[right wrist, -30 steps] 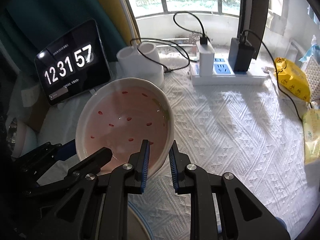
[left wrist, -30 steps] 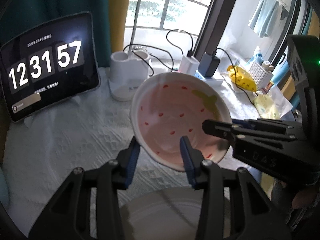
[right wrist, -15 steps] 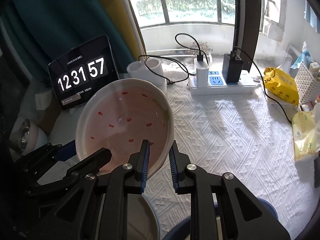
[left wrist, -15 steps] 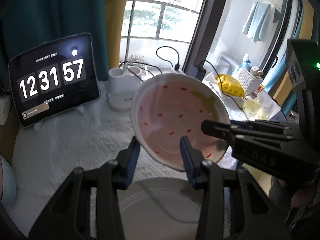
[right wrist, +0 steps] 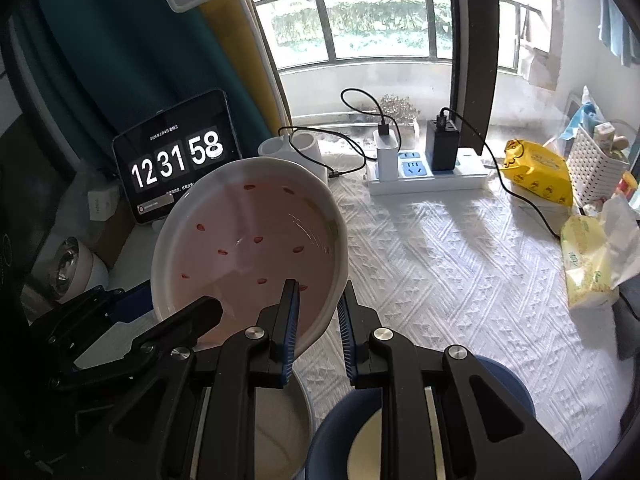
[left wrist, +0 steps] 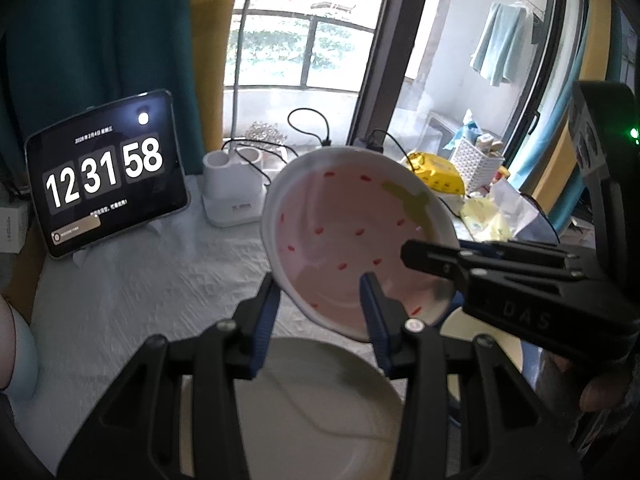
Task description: Organize plates and bowls
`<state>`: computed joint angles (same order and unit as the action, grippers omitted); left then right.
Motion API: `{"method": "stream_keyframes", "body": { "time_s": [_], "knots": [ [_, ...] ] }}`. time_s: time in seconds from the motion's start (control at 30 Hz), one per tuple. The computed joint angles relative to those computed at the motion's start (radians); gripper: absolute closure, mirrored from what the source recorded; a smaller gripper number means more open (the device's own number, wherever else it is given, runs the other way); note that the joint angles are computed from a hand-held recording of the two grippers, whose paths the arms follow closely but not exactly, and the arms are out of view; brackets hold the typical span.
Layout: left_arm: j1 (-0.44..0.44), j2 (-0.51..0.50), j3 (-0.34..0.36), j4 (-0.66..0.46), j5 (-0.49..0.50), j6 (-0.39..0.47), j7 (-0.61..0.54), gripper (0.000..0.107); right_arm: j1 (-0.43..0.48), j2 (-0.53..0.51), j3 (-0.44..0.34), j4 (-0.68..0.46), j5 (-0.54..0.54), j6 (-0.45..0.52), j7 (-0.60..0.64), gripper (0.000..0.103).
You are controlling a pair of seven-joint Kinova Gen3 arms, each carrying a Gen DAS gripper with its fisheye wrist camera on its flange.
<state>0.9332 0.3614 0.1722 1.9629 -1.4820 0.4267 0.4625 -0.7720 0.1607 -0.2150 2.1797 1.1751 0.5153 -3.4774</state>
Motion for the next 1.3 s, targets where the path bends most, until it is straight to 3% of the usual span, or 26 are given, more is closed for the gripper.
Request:
{"method": "stream_keyframes", "body": {
  "time_s": [0.8, 1.3],
  "knots": [
    [0.157, 0.019, 0.017, -0.093, 0.142, 0.108, -0.131, 0.065, 0.009, -0.188, -0.142, 0.18, -0.005, 0.104, -0.17, 0.082],
    [0.249, 0.075, -0.037, -0.164, 0.243, 0.084, -0.233, 0.065, 0.021, -0.273, -0.226, 0.303, -0.034, 0.125, -0.295, 0.082]
  ]
}}
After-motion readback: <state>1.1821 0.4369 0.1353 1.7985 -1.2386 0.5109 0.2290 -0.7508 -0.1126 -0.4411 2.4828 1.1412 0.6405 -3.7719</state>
